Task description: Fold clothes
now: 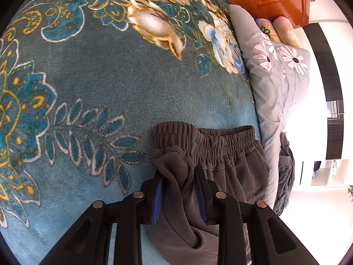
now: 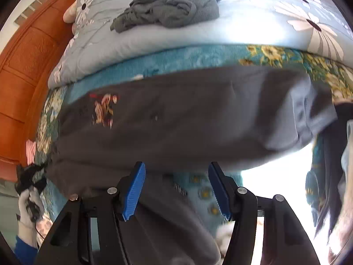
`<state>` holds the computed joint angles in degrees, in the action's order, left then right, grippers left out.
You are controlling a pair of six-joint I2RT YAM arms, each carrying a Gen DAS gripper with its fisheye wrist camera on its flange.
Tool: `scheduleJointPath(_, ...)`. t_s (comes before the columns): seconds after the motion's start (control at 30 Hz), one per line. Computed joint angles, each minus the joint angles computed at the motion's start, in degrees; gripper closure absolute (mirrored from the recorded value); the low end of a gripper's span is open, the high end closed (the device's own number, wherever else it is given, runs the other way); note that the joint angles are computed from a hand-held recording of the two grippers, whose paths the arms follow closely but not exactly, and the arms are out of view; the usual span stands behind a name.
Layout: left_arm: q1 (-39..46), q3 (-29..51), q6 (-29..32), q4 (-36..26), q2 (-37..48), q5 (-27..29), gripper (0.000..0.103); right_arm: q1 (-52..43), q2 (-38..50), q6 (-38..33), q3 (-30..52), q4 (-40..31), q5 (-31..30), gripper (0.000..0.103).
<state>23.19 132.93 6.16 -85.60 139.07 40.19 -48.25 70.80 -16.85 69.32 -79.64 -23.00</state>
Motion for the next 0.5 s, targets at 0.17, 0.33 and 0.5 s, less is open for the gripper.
scheduleJointPath(0.17,-0.4,-3.9,3.2,2.8,-2.7,-1.1,0.066,18.5,9.7,8.9,9.2,7.7,1.3,0.042)
scheduleJointPath(0.33,-0.5,-6.2,6.1,4.2,-4.2,-1.5,0.063,40.5,24.4,15.0,24.4,12.1,2.4,0.042)
scheduleJointPath(0.5,0.4,-6.7,6.2,4.4,-3.5,1.0,0.063,53.9,41.6,15.9,42.3,11.0,6.3,0.042)
